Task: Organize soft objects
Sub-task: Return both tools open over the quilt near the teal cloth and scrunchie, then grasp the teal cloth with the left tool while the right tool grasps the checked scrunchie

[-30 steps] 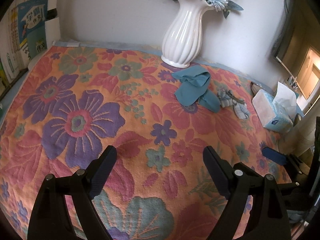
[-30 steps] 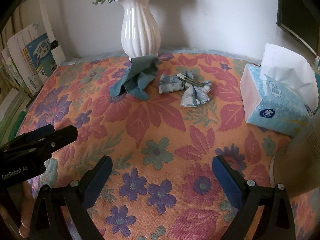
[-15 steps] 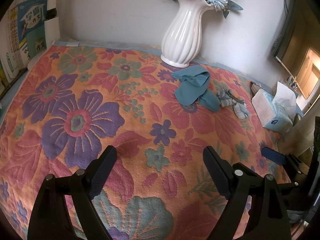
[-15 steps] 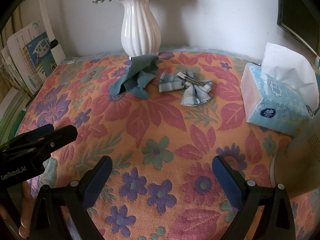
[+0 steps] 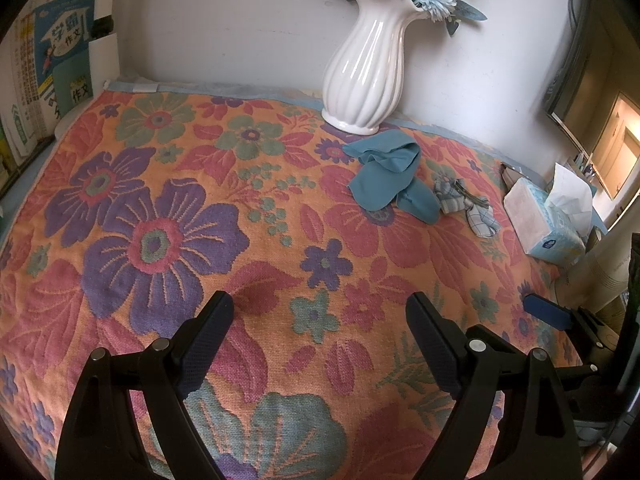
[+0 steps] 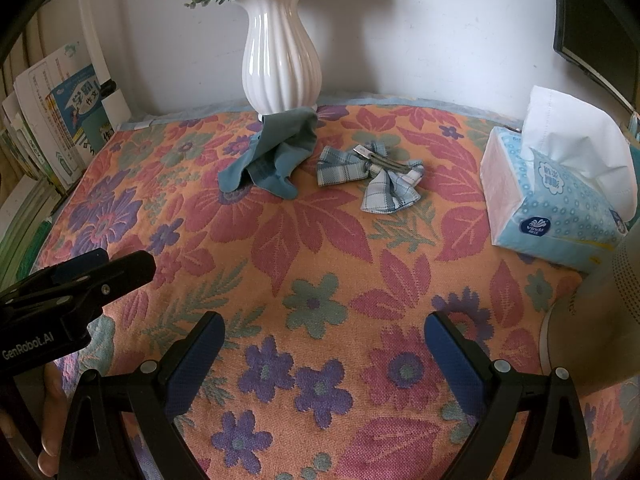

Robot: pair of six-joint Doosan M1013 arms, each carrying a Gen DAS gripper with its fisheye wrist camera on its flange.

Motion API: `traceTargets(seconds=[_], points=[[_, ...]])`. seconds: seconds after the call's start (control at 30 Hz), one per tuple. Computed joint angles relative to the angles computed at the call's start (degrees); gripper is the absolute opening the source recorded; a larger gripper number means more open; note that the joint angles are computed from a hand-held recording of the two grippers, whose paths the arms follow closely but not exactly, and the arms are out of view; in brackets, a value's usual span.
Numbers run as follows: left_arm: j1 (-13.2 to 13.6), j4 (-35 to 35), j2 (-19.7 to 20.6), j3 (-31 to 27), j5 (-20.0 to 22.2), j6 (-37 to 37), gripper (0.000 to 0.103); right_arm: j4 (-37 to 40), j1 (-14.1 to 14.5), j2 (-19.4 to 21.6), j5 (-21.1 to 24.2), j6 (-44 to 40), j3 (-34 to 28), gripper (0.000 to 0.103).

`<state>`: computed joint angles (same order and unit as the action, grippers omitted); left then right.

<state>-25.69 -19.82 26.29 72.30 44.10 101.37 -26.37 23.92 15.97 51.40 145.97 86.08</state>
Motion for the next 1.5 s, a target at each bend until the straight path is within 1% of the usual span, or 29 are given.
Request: traceTargets(seconds=[0.1, 0.17, 0.23, 0.3, 0.37, 0.4, 0.43, 0.53, 0.6, 0.67, 0.7, 0.73, 0.77, 0.8, 0.87, 0.93, 0.97, 1.0, 1.03, 1.07, 1.1, 1.13, 1.17, 1.2, 1.27, 1.33, 1.4, 1.43, 1.5], points=[[0.15, -0.49, 0.00, 0.06, -0.18, -0.02, 0.087, -1.35, 0.10, -0.30, 0.15, 1.95, 0.24, 0.100], [0.56, -1.94, 0.09, 0.05, 0.06, 0.04, 0.087, -3.62, 0.14, -1.06, 0.12, 6.09, 0.95, 0.100], [0.97, -3.05, 0.12, -0.03, 0.27, 0.00, 0.087, -3.12, -0.30, -1.62, 0.77, 7.86, 1.18, 0.100], [1.02, -2.57, -0.07, -0.14, 0.65, -0.07, 0.087, -1.71, -0.90, -1.55, 3.92, 8.45, 0.21, 0.100], [0.44, 1.25, -0.23, -1.14, 2.58, -1.69, 0.085, -0.73, -1.59, -1.60, 5.45, 7.50, -0.81, 0.100], [0.07, 2.86, -0.31, -1.98, 3.79, -2.01, 0.085, -0.37, -2.01, -1.72, 5.27, 7.17, -1.16, 0.095], [-0.08, 3.21, -0.29, -2.72, 4.51, -1.66, 0.085, 0.60, -2.52, -1.89, 4.23, 6.92, -1.39, 0.093], [-0.66, 2.69, 0.53, -6.60, 6.22, -0.32, 0.085, 6.19, -4.47, -0.54, 2.39, 2.70, -4.13, 0.093], [-0.75, 0.29, 2.06, -9.58, 7.36, 1.61, 0.085, 5.16, -4.77, 1.08, 3.50, 2.14, -6.00, 0.092], [-1.06, -1.08, 4.22, -12.95, 8.84, 2.22, 0.085, 4.06, -5.40, 3.19, 6.31, 2.33, -8.08, 0.090], [-1.09, -2.45, 5.30, -14.46, 9.76, 2.97, 0.085, 5.44, -6.11, 3.89, 6.43, 1.97, -8.62, 0.086], [-1.13, -3.59, 6.30, -15.83, 10.58, 3.45, 0.085, 7.70, -6.99, 4.28, 5.16, 1.46, -8.62, 0.084], [-1.37, -4.70, 7.91, -17.88, 11.44, 3.78, 0.085, 9.53, -7.74, 4.73, 3.61, 1.00, -8.59, 0.084], [-1.54, -5.20, 9.07, -19.32, 12.07, 3.92, 0.085, 9.48, -8.03, 5.47, 3.45, 0.73, -9.01, 0.084], [-2.26, -3.80, 11.77, -22.68, 13.87, 3.07, 0.085, 5.81, -7.39, 6.67, 4.67, 0.83, -9.89, 0.084], [-2.77, -1.92, 13.89, -25.23, 15.31, 1.67, 0.085, 1.96, -6.67, 7.54, 5.69, 0.02, -10.44, 0.079], [-2.94, -1.31, 14.91, -26.39, 16.21, 1.13, 0.081, 0.97, -6.52, 7.42, 5.10, 0.45, -10.08, 0.074], [-3.02, -1.53, 15.95, -27.59, 17.53, 0.91, 0.072, 0.57, -6.56, 7.17, 4.41, 1.19, -9.66, 0.065], [-2.94, -2.34, 16.83, -28.41, 18.68, 0.89, 0.065, 0.38, -6.62, 6.96, 3.73, 1.63, -9.31, 0.058], [-2.91, -2.73, 17.02, -28.26, 18.46, 0.89, 0.056, 0.19, -6.74, 6.75, 2.82, 1.93, -8.87, 0.050], [-3.11, -2.03, 16.16, -26.42, 15.24, 1.58, 0.036, -0.13, -6.73, 6.60, 2.46, 2.17, -8.59, 0.043], [-3.26, -1.53, 15.98, -26.00, 14.66, 2.64, 0.025, -0.30, -6.70, 6.42, 1.79, 2.13, -8.27, 0.037], [-3.16, -1.49, 16.30, -26.54, 15.27, 2.74, 0.014, -0.11, -6.70, 6.30, 1.06, 1.65, -8.05, 0.023], [-3.00, -1.91, 16.08, -26.16, 14.98, 2.56, 0.010, -0.12, -6.57, 6.04, 0.45, 1.41, -7.66, 0.017], [-2.13, -4.92, 15.64, -25.41, 15.75, 2.54, 0.010, 0.53, -6.57, 5.05, -2.87, 0.90, -6.21, 0.014], [-1.78, -5.35, 14.36, -23.58, 15.08, 2.32, 0.009, 1.33, -6.61, 3.45, -7.90, 0.24, -4.07, 0.013], [-1.11, -6.86, 11.73, -19.70, 13.40, 3.93, 0.009, 3.77, -6.47, 1.39, -12.99, -1.08, -1.59, 0.013], [-0.72, -7.63, 9.92, -17.06, 12.33, 5.23, 0.009, 4.85, -6.08, 0.66, -13.81, -1.71, -0.81, 0.013], [-0.18, -7.88, 6.73, -12.32, 9.95, 7.15, 0.009, 5.72, -4.73, -0.78, -13.73, -2.33, 0.52, 0.013]])
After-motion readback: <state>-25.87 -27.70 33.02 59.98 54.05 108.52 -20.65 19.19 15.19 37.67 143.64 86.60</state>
